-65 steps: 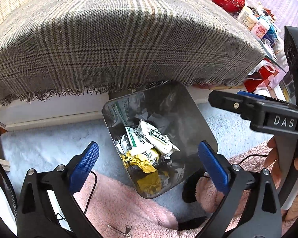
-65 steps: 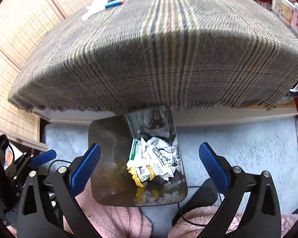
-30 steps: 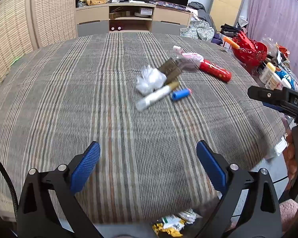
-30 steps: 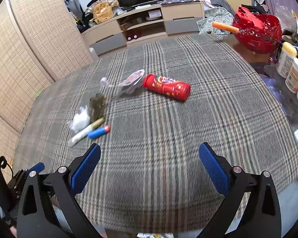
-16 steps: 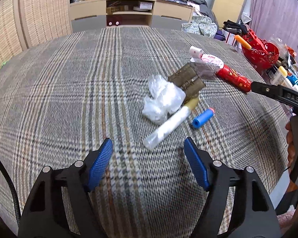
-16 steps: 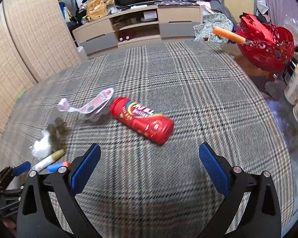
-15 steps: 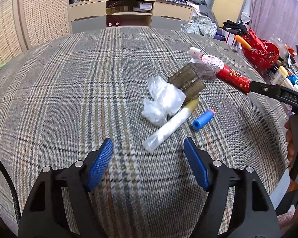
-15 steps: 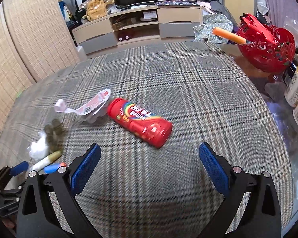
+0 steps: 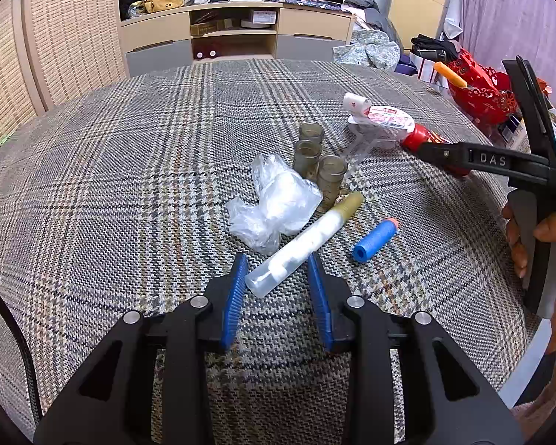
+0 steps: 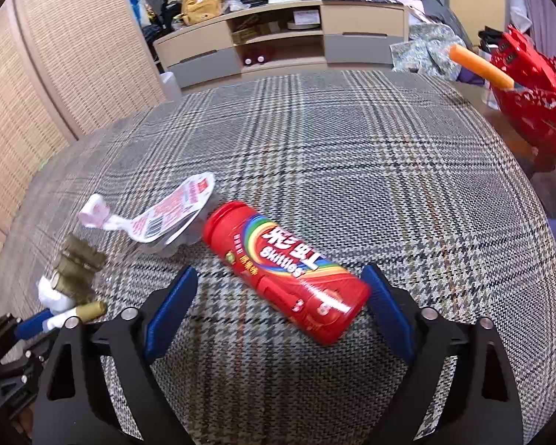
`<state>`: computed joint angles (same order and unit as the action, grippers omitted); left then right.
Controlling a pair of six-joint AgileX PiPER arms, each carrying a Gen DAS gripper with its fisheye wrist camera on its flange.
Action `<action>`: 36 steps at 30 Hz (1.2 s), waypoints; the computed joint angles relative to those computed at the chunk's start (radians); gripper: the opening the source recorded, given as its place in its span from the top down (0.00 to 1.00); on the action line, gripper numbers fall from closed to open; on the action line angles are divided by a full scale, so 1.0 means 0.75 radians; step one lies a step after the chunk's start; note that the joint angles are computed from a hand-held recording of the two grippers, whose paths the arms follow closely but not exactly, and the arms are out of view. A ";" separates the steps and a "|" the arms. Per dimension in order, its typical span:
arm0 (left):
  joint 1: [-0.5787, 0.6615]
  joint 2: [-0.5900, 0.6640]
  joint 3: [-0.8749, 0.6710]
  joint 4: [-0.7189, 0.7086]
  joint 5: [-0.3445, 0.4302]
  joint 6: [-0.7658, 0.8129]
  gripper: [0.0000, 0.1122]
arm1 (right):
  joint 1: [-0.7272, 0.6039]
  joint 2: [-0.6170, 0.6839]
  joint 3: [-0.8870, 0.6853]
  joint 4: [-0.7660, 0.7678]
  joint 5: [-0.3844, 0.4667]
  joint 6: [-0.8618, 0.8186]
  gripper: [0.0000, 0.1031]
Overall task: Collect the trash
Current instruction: 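Grasp the white marker with the left tool while the right tool grasps the red Skittles tube, then carry marker and Skittles tube to the bin and open both tools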
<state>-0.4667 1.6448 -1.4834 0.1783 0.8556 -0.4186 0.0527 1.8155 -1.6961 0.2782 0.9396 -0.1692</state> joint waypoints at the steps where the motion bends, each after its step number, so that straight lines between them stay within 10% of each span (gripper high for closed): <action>1: -0.001 -0.003 0.004 -0.004 -0.002 0.003 0.74 | 0.007 -0.008 0.007 -0.004 0.001 -0.001 0.24; 5: 0.001 -0.034 0.045 -0.032 -0.024 0.016 0.78 | 0.041 -0.047 0.044 -0.082 -0.001 0.030 0.49; 12: -0.011 -0.121 0.140 -0.092 -0.038 0.055 0.87 | 0.059 -0.117 0.114 -0.079 0.023 0.024 0.60; 36: -0.731 -0.611 0.580 0.305 0.209 -0.786 0.90 | 0.081 -0.997 0.906 -0.039 0.185 0.090 0.62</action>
<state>-1.0149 1.1863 -1.0480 0.4071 1.0127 -1.0078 0.1137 1.0680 -1.0166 0.2492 1.0781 -0.1016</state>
